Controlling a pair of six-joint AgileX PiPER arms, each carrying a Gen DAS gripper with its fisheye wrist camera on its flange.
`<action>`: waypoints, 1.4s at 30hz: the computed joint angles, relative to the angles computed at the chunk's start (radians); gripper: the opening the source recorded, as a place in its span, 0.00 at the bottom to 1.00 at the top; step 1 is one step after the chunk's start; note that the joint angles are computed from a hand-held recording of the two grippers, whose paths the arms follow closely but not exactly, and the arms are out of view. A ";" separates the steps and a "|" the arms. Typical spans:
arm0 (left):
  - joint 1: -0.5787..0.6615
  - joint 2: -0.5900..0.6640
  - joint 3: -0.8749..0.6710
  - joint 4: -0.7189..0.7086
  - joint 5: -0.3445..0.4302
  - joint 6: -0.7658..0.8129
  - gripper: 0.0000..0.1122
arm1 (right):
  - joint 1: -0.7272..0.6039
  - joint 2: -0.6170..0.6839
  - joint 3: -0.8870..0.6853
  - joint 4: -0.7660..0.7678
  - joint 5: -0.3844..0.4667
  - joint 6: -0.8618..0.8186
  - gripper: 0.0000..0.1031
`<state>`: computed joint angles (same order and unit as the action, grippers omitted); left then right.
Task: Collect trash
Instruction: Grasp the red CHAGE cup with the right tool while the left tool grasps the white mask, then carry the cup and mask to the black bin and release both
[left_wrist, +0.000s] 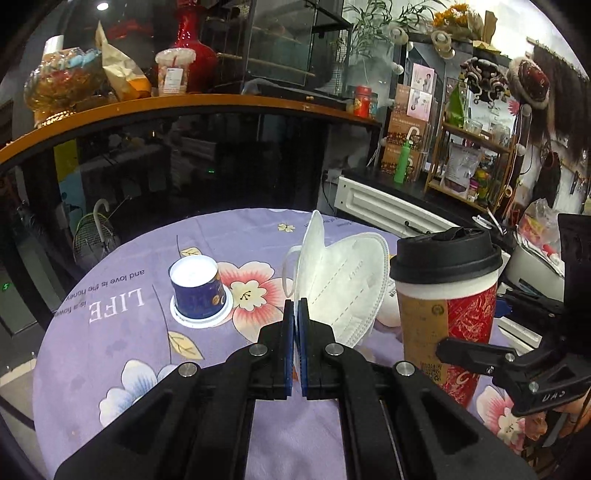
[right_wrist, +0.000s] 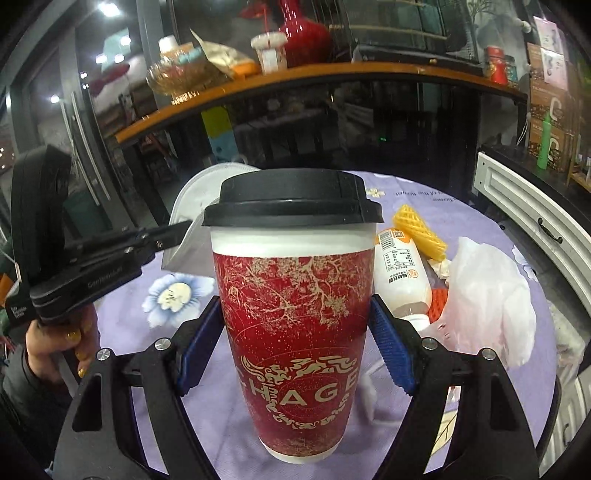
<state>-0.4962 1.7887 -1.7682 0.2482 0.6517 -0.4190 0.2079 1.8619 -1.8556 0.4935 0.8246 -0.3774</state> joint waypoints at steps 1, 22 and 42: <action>-0.006 -0.021 0.027 0.017 -0.011 -0.022 0.03 | -0.003 -0.018 0.025 0.012 -0.011 -0.008 0.75; -0.336 -0.204 0.244 0.398 -0.049 -0.435 0.03 | -0.309 -0.547 0.610 0.434 -0.017 -0.394 0.75; -0.518 0.372 -0.507 0.056 0.100 -0.112 0.03 | -0.957 -0.507 0.773 0.507 0.088 -0.703 0.75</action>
